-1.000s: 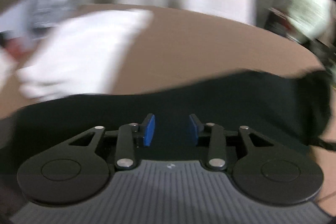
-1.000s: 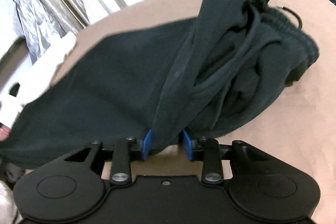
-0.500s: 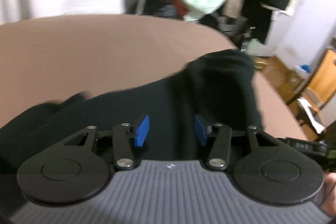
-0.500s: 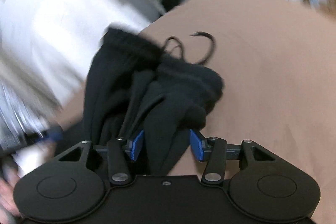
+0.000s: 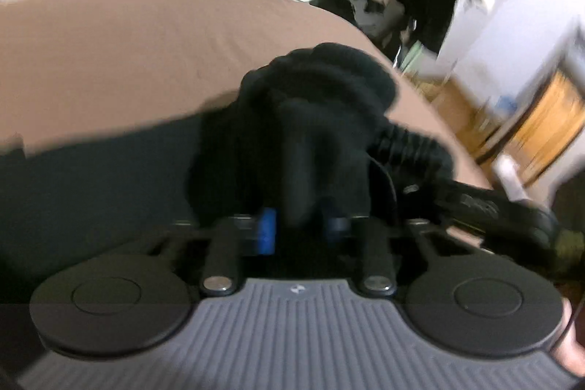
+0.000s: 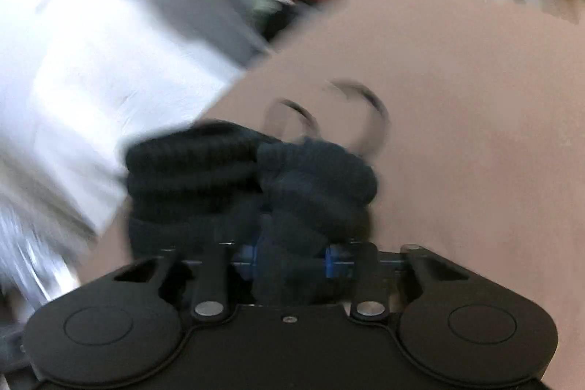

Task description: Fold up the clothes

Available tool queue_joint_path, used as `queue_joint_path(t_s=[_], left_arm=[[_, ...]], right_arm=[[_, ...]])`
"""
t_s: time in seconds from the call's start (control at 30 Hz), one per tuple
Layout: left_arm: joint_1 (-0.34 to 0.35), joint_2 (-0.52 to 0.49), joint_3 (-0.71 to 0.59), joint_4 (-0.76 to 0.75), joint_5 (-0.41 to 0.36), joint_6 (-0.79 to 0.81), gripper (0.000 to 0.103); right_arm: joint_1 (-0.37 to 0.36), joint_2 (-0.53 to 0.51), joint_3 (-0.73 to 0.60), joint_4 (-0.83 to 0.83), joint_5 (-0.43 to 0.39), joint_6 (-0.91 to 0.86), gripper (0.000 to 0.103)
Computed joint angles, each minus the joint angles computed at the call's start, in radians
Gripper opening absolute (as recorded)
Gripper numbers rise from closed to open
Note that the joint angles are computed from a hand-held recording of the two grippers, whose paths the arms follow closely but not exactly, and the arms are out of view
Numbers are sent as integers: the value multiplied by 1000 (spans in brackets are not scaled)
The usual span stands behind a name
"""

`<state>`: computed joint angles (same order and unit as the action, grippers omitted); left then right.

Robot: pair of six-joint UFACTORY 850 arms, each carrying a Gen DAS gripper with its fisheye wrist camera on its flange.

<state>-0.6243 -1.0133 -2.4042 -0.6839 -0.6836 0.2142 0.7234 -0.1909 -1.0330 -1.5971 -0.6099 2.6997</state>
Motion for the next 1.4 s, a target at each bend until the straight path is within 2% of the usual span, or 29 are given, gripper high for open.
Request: queue_joint_path(t_s=[0.07,0.13,0.17,0.23,0.27,0.3,0.37,0.4,0.43,0.47,0.5,0.57,0.67,0.73,0.8,0.83,0.9,0.93,1.0,1.07,1.1,1.13,1.17,1.2,1.23,1.3,1.33,1.4], left_arm=[[39,40,77,-209,10,108,20],[65,57,124,-399,-17,272,19],[72,48,116,-442,-50,310,19],[71,-19,22,-437,-133,280,19],[66,-63,-38,-429,-175,248,20],[60,-103,-86,-434,-212,216,20],[49,-139,-106,-470,-262,175,20],[41,-120,-58,-490,-250,187,22],[34,-92,0,-504,-233,212,23],[30,-53,64,-506,-210,253,23],[30,-19,111,-501,-194,291,24],[44,57,206,-504,-165,378,38],[75,185,339,-464,-76,465,52],[88,258,406,-350,7,452,56],[98,301,436,-180,78,346,56],[111,312,445,-126,86,272,56],[158,340,485,-137,58,185,56],[185,366,527,-169,56,197,56],[213,438,631,-111,124,172,57],[228,510,740,85,221,60,65],[242,524,772,154,220,9,67],[260,539,811,181,221,-1,72],[283,541,831,166,190,-6,74],[313,527,833,109,120,-16,74],[344,527,859,10,87,15,73],[379,548,913,-130,95,143,70],[383,546,911,-138,85,181,66],[375,531,869,-27,65,135,66]], right_arm=[[61,-8,-42,-3,-150,-197,25],[62,19,-40,71,-178,-255,25],[40,29,-17,90,-149,-223,25],[-1,45,36,71,-79,-114,27],[-18,52,64,39,-44,-44,31],[-37,58,90,6,-6,26,45],[-76,66,139,-74,66,175,45],[-86,69,153,-71,80,218,46],[-74,87,162,-25,52,239,48],[-56,102,161,54,11,232,49],[-27,119,161,118,-46,216,54],[29,157,168,166,-127,187,54],[99,201,184,81,-150,156,55],[108,215,189,-29,-90,248,75],[99,207,166,-100,-24,294,79],[81,186,138,-96,12,262,79],[55,111,44,23,59,129,81],[48,77,2,118,69,47,87],[37,7,-86,312,69,-125,89],[42,-67,-160,387,-28,-260,87],[49,-97,-192,378,-91,-318,75],[54,-109,-209,357,-127,-348,31],[62,-115,-214,306,-162,-335,8],[80,-86,-192,235,-190,-281,7],[99,-59,-171,168,-225,-232,7],[143,-21,-142,162,-317,-240,4],[157,-3,-128,189,-342,-266,3],[129,16,-85,317,-288,-347,2]])
